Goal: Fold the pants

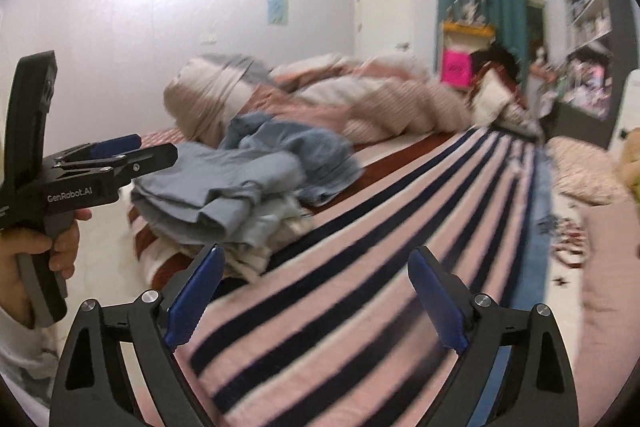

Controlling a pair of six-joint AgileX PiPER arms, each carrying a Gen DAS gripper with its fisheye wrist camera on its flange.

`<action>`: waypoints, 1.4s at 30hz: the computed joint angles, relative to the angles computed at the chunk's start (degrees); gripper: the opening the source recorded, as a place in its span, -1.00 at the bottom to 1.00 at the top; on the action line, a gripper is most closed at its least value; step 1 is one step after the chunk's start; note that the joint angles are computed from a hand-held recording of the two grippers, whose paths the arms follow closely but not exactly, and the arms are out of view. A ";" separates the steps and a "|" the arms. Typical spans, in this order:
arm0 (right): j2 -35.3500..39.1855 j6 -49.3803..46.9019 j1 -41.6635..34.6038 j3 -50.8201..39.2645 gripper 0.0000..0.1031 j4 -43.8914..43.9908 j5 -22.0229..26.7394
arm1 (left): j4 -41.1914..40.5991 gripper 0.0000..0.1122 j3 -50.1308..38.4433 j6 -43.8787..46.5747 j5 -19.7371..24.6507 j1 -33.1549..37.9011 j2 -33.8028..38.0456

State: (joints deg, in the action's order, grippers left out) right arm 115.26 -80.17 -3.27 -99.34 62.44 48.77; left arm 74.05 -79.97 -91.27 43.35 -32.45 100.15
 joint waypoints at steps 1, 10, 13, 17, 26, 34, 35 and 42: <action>-1.22 -1.79 -1.10 1.89 0.77 1.34 -0.63 | 0.86 0.61 -0.36 -0.60 -0.17 -0.69 0.36; -9.85 -15.23 -11.23 17.29 0.93 15.72 -5.72 | 4.83 0.62 -8.83 -1.29 1.91 -6.60 7.74; -10.67 -17.60 -12.56 18.91 0.99 17.86 -7.23 | 3.34 0.62 -10.22 -0.38 1.36 -6.57 8.90; -10.30 -17.31 -13.67 18.43 0.99 18.03 -6.91 | 3.20 0.62 -11.09 -0.11 1.70 -7.00 9.75; -9.70 -16.24 -13.99 17.32 0.99 17.55 -6.43 | 3.82 0.62 -11.06 -1.12 0.93 -6.88 10.04; -9.94 -15.57 -13.71 16.88 0.99 16.97 -6.46 | 3.31 0.62 -11.22 -0.66 0.85 -6.74 10.03; -9.98 -15.43 -13.64 16.90 0.99 16.90 -6.52 | 3.29 0.62 -11.23 -0.67 0.78 -6.77 10.05; -9.90 -15.38 -13.73 16.77 0.98 16.80 -6.42 | 3.39 0.65 -11.35 -0.71 0.89 -6.95 10.10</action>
